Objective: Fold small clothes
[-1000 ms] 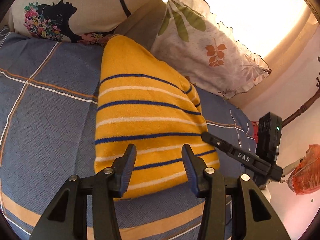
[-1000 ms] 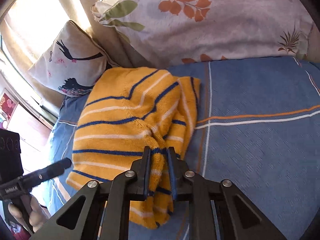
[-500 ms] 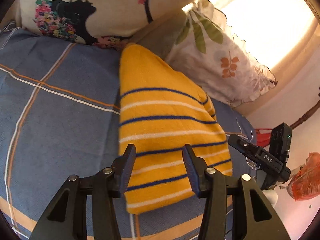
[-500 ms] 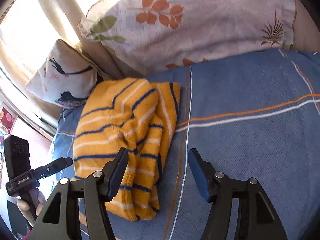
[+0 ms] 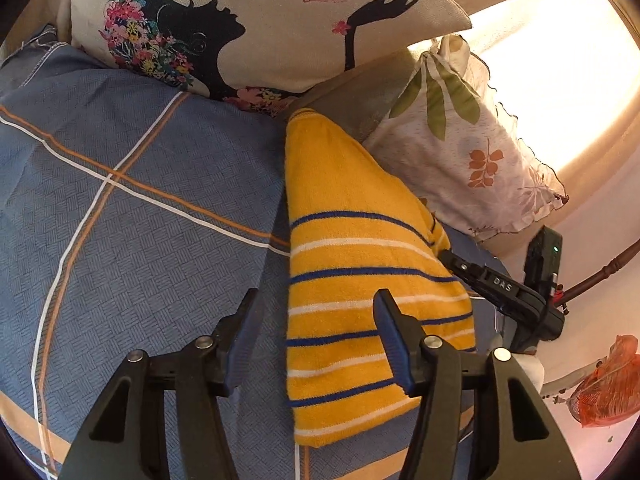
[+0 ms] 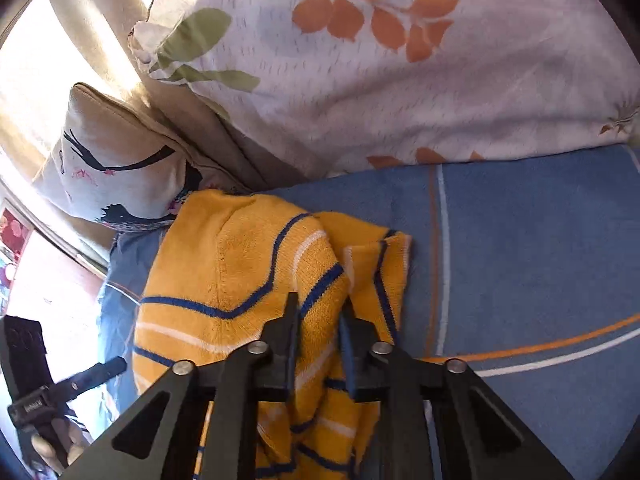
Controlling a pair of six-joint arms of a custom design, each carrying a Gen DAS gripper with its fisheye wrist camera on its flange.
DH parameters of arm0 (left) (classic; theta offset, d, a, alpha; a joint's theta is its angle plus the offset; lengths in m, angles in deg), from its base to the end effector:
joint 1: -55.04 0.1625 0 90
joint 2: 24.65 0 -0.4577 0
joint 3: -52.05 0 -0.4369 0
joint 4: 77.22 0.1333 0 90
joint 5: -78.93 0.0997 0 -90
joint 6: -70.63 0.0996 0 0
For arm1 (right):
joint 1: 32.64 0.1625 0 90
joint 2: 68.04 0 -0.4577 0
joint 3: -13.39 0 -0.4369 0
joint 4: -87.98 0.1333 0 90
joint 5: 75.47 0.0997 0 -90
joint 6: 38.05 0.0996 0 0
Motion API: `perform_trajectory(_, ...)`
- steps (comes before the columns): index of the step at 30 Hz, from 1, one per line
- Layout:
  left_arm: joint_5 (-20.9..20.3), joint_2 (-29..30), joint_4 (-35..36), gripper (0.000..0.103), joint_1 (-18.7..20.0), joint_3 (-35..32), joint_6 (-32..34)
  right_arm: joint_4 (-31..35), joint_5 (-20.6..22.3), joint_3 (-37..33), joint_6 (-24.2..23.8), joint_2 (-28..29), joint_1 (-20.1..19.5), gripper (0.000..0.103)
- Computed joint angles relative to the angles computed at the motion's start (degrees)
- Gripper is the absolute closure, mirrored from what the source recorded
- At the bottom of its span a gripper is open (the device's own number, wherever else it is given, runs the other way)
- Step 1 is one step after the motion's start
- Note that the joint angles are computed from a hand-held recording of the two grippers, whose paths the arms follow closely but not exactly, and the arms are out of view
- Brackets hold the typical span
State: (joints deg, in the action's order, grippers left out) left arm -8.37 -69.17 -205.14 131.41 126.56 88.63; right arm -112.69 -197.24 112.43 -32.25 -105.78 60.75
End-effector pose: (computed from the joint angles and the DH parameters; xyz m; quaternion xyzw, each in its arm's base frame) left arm -0.0585 -0.8267 0.1803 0.2702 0.9600 -0.0682 0.0261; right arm 0.1222 -0.6949 0.0799 -0.1327 -0.8713 0.4203 0.2157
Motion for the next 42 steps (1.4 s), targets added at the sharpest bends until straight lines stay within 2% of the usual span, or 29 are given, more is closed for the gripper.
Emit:
perform_trajectory(2,0.2,1.3,1.2,0.042,0.2,-1.6,-0.7,-2.3,-8.7,0.8,-0.8,0.1,1.1,0.1)
perform_trajectory(3,-0.1,2.2,2.5,0.042,0.4,-2.8,-1.0,-2.8,-11.5,1.5,-0.9,-0.1,1.0,0.1)
perform_trajectory(4,-0.6,3.1,4.0,0.041,0.5,-3.9,-1.3,-1.8,-11.8,2.7,1.2,-1.0,0.4,0.1)
perform_trajectory(5,-1.0,4.1,5.4,0.041,0.7,-5.0,-1.5,-2.3,-9.8,4.6,3.2,-2.1,-0.5,0.099)
perform_trajectory(6,-2.2,5.0,6.8,0.04,0.9,-6.1,-1.7,-5.2,-5.3,6.7,3.7,-3.2,-1.6,0.099)
perform_trajectory(7,-3.9,6.0,8.0,0.034,1.3,-7.3,-1.7,-9.2,-0.8,8.8,3.5,-3.9,-2.5,0.097)
perform_trajectory(8,-5.5,6.9,8.9,0.026,1.6,-8.3,-1.8,-12.2,2.5,10.1,3.4,-4.3,-3.1,0.075)
perform_trajectory(9,-6.7,7.7,9.7,0.024,1.9,-9.2,-2.2,-14.6,5.3,10.9,3.3,-4.4,-3.6,0.037)
perform_trajectory(11,-9.5,9.1,11.8,0.021,2.3,-10.7,-2.5,-17.3,9.6,11.2,3.1,-4.2,-4.3,0.014)
perform_trajectory(13,-11.5,10.0,13.5,0.016,2.3,-11.3,-2.2,-16.0,12.4,10.6,3.8,-3.8,-5.1,0.014)
perform_trajectory(14,-11.0,9.6,12.1,0.013,1.9,-10.0,-1.8,-13.7,13.1,9.5,4.4,-3.5,-5.5,0.014)
perform_trajectory(16,-7.8,8.5,9.8,0.013,0.5,-7.4,-0.1,-8.3,12.8,6.5,5.6,-2.1,-5.6,0.014)
perform_trajectory(17,-7.1,7.9,8.7,0.021,0.1,-6.4,0.0,-6.7,13.4,5.4,6.1,-1.3,-5.8,0.016)
perform_trajectory(18,-6.9,7.5,8.6,0.027,-0.1,-6.0,0.3,-7.5,13.4,4.5,4.7,-0.6,-5.2,0.044)
perform_trajectory(19,-6.7,7.1,8.6,0.038,-0.4,-6.0,0.7,-5.8,15.8,4.0,5.1,-0.6,-5.3,0.059)
perform_trajectory(20,-7.2,6.7,8.9,0.048,-0.6,-6.4,1.1,-3.7,17.4,3.3,6.7,-0.6,-5.0,0.061)
perform_trajectory(22,-8.4,6.4,10.4,0.051,-1.2,-8.0,1.5,-4.2,15.9,2.0,3.6,-0.1,-3.2,0.061)
perform_trajectory(24,-7.4,5.6,9.2,0.051,-2.2,-8.1,2.4,-6.7,16.6,2.3,1.2,-0.2,-1.9,0.063)
perform_trajectory(26,-3.6,4.9,6.7,0.05,-3.4,-6.9,3.6,-9.9,17.4,3.0,0.0,-0.3,-1.3,0.063)
perform_trajectory(28,2.6,4.6,5.2,0.045,-4.6,-5.1,4.5,-13.0,15.0,3.1,-1.3,0.3,-0.6,0.063)
perform_trajectory(29,6.2,4.8,5.0,0.039,-4.9,-4.4,4.5,-13.2,11.5,2.4,-1.2,0.9,-0.1,0.063)
perform_trajectory(31,12.6,5.2,4.6,0.037,-4.9,-2.9,3.0,-10.4,1.6,1.0,0.0,1.7,0.8,0.061)
perform_trajectory(32,12.8,5.3,4.8,0.033,-4.4,-2.7,2.3,-9.7,-0.5,1.3,1.1,1.7,0.8,0.061)
perform_trajectory(34,9.8,4.7,5.9,0.028,-2.8,-2.8,0.9,-11.2,0.9,4.3,2.4,0.4,0.4,0.061)
perform_trajectory(37,7.4,3.3,7.6,0.028,-1.5,-2.4,-0.8,-14.1,1.8,5.3,0.1,0.1,1.9,0.059)
perform_trajectory(38,7.5,2.1,6.1,0.028,-1.5,-0.9,-0.2,-14.7,2.8,5.1,-0.9,0.1,2.5,0.053)
perform_trajectory(39,7.7,0.9,4.4,0.028,-1.5,0.8,0.5,-15.0,4.0,4.8,-1.7,0.1,3.1,0.042)
perform_trajectory(41,7.1,-1.3,1.6,0.028,-1.5,3.6,1.3,-13.4,6.6,2.9,-3.3,0.7,3.7,0.03)
perform_trajectory(42,6.3,-2.6,0.6,0.028,-1.4,4.9,1.4,-12.0,6.4,1.2,-4.0,1.4,4.1,0.03)
